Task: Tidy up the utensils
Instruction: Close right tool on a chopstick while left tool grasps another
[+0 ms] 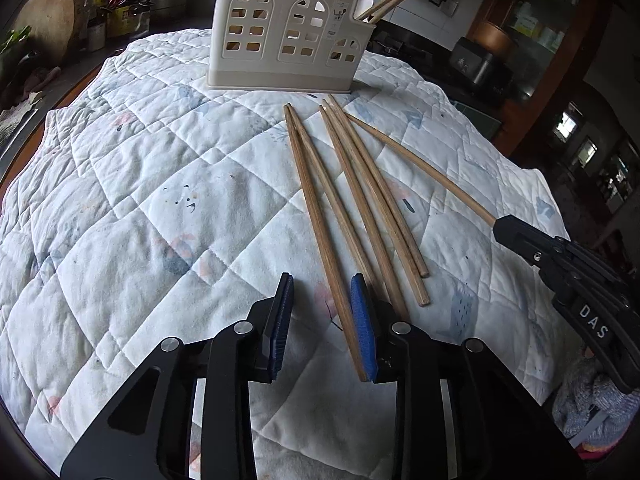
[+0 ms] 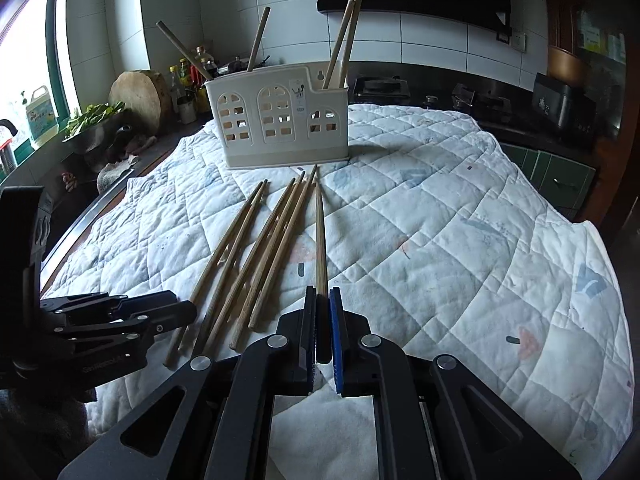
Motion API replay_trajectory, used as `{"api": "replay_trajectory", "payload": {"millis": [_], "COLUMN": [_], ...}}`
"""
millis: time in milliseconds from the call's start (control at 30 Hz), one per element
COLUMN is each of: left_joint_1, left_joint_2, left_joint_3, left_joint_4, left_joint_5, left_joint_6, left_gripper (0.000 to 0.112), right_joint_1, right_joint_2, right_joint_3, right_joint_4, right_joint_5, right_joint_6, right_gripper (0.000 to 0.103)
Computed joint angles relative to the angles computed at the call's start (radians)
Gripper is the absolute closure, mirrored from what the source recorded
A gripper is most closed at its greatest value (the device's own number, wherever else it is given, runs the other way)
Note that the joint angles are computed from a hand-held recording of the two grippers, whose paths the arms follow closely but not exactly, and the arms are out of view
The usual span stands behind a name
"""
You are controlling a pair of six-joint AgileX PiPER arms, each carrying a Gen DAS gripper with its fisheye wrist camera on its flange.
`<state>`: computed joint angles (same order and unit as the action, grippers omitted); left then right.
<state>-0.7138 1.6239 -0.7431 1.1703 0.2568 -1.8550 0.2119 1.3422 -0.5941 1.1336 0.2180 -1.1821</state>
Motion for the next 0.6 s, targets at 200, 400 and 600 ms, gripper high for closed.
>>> {"api": "replay_trajectory", "payload": {"millis": [200, 400, 600], "left_joint_1": [-0.028, -0.098, -0.042], "left_joint_2": [0.026, 0.080, 0.003], "left_joint_3": [-0.033, -0.107, -0.067], "left_joint_4": [-0.048, -0.098, -0.147], "left_joint_5": [0.058, 0.220, 0.153], "left_joint_6": [0.034, 0.107, 0.197], "left_gripper": [0.089, 0.100, 0.106], "right_joint_1": [-0.017, -0.026, -0.043], "right_joint_2": [-0.051, -0.090, -0.130], "right_joint_3": [0.004, -0.001, -0.042], "right_joint_4": [-0.024, -0.054, -0.165], "right_joint_5": [0.025, 0.043, 0.070], "right_joint_6": [0.018, 0.046, 0.134], "right_gripper": [0.096, 0.096, 0.096]}}
